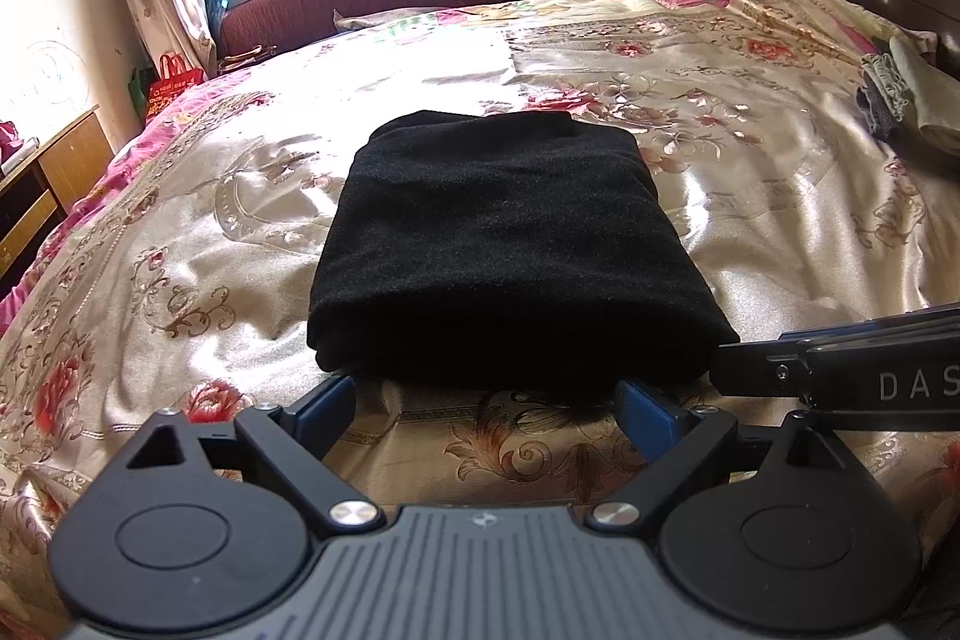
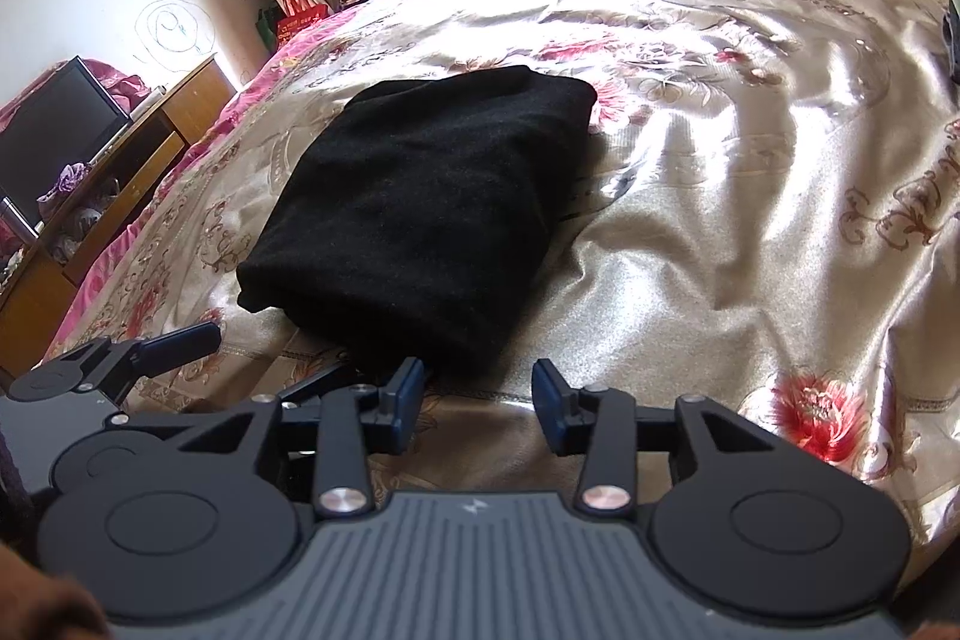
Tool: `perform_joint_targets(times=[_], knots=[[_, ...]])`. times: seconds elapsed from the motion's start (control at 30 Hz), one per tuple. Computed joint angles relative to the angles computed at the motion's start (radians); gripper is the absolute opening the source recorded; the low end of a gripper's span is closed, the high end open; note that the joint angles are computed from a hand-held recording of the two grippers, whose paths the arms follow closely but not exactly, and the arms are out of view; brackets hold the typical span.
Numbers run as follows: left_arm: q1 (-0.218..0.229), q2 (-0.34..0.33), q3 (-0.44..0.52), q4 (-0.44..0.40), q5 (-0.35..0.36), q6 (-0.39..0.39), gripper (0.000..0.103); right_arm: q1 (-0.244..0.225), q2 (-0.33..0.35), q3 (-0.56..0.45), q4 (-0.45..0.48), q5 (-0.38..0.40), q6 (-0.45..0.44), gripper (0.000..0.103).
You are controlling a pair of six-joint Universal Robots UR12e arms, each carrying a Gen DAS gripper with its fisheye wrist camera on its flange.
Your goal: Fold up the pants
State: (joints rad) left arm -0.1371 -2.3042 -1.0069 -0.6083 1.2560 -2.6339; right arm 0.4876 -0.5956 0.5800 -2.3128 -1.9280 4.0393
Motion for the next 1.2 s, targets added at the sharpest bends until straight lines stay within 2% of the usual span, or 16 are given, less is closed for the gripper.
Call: perform_joint_targets(times=[0.47, 1.2], knots=[[0.001, 0.002, -0.004, 0.008, 0.0, 0.003, 0.103, 0.0, 0.0, 0.001, 0.0, -0.002, 0.0, 0.042], [0.009, -0.001, 0.004, -0.002, 0.007, -0.053, 0.103, 0.001, -0.006, 0.008, 0.008, -0.005, -0.007, 0.044]])
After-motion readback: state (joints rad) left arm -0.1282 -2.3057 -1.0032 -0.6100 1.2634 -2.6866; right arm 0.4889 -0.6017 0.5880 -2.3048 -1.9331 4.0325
